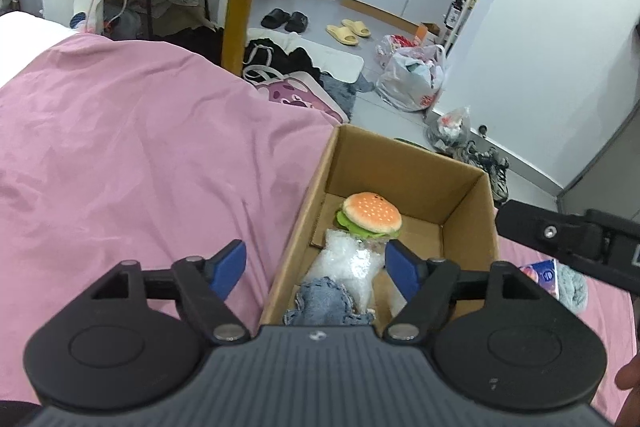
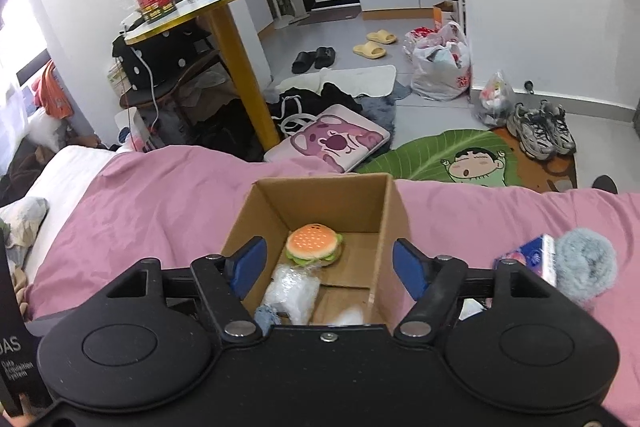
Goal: Organize soft objects
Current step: 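Release the denim patch into the box with the left tool while the right releases the paper ball, then withdraw both tools from the box toward the grey plush and tissue pack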
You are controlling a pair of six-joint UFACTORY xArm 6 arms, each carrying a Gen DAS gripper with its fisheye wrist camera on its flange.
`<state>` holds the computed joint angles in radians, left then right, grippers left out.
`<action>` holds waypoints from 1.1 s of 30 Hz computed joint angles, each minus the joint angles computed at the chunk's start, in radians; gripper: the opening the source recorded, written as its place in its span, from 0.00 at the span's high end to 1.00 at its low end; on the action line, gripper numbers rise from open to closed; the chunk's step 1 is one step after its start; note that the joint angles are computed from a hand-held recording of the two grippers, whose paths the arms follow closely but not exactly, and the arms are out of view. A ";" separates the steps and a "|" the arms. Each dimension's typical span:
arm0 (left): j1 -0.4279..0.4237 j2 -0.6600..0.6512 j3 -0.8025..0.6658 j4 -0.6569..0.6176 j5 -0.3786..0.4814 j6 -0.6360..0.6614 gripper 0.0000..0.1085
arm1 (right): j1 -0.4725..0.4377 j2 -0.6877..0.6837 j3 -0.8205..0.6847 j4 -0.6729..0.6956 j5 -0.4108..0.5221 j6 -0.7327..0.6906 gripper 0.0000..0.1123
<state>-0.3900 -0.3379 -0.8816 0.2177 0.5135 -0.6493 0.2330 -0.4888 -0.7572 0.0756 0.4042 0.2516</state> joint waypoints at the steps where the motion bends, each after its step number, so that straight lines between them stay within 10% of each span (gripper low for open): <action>1: -0.001 -0.003 0.005 -0.013 -0.011 0.016 0.31 | -0.005 -0.011 0.008 0.003 0.004 -0.005 0.36; 20: -0.086 -0.025 -0.065 0.072 0.131 0.000 0.05 | -0.154 -0.232 0.146 0.237 0.065 -0.227 0.12; 33: -0.190 -0.060 -0.100 0.184 0.192 -0.133 0.05 | -0.279 -0.363 0.213 0.421 0.124 -0.452 0.08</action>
